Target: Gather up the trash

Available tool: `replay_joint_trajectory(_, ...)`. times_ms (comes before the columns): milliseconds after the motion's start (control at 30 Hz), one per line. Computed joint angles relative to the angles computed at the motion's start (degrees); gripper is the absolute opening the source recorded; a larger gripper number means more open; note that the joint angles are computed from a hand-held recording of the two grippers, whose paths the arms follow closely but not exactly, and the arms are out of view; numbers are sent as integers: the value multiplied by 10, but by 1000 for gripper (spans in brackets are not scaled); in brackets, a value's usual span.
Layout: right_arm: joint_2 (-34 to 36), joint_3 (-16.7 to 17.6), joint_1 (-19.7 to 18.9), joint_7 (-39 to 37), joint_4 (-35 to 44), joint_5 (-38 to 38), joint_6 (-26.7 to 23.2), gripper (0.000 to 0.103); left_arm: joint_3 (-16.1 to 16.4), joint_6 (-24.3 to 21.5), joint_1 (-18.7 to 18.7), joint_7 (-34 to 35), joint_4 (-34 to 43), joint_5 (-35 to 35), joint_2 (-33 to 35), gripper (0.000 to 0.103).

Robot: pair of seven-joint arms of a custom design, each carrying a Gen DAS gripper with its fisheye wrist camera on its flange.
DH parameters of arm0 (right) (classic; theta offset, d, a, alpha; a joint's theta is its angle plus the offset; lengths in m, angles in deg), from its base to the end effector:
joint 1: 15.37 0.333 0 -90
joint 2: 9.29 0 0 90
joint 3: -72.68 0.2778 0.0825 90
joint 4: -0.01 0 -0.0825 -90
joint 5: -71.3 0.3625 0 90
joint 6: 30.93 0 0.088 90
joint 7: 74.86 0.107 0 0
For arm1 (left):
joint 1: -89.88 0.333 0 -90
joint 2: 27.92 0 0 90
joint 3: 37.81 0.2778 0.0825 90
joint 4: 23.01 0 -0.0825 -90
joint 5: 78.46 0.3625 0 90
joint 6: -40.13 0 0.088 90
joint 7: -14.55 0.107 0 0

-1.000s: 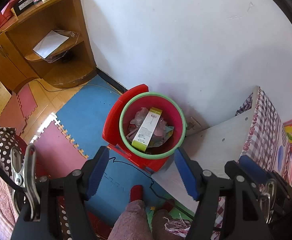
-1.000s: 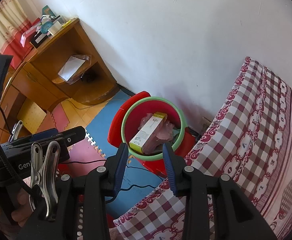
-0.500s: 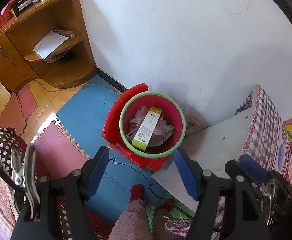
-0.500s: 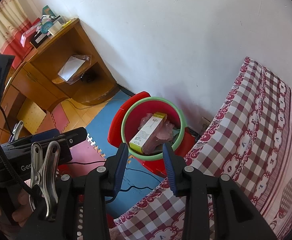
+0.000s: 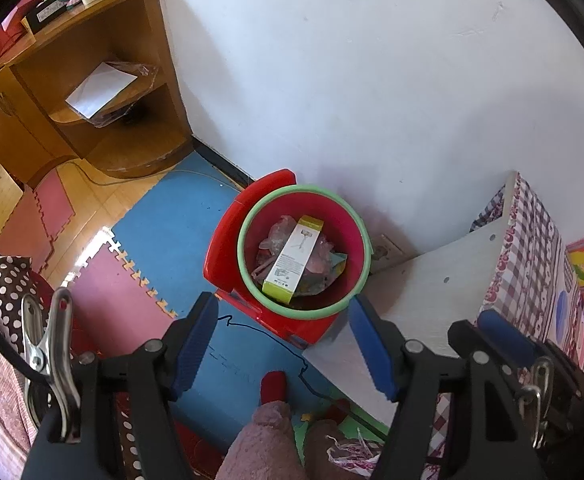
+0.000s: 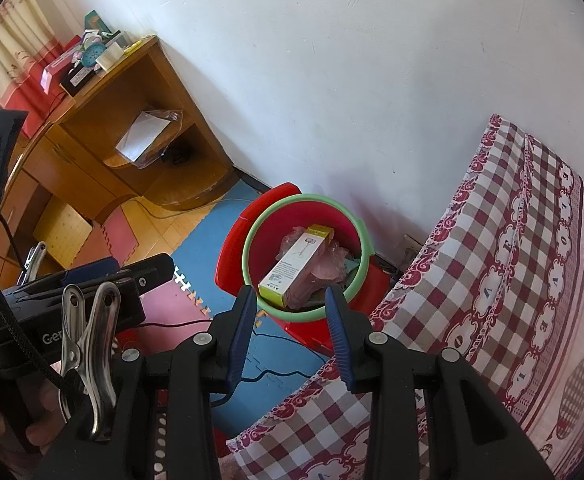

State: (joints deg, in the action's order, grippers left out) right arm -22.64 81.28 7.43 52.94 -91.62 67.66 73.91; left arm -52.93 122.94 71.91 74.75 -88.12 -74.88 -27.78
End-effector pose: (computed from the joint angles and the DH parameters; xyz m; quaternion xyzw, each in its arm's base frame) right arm 0.4080 0.2564 0.7193 -0.6503 0.7229 -0.0894 0.2156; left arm 0.4179 -0.2633 0.7621 -0.6844 0.7123 -0.1414 0.0647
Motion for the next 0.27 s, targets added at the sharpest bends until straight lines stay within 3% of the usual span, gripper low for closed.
replay_joint_trajectory(267, -5, 0, -1, -1, -6, -1, 2, 37, 2, -17, -2, 0, 24, -3, 14, 71)
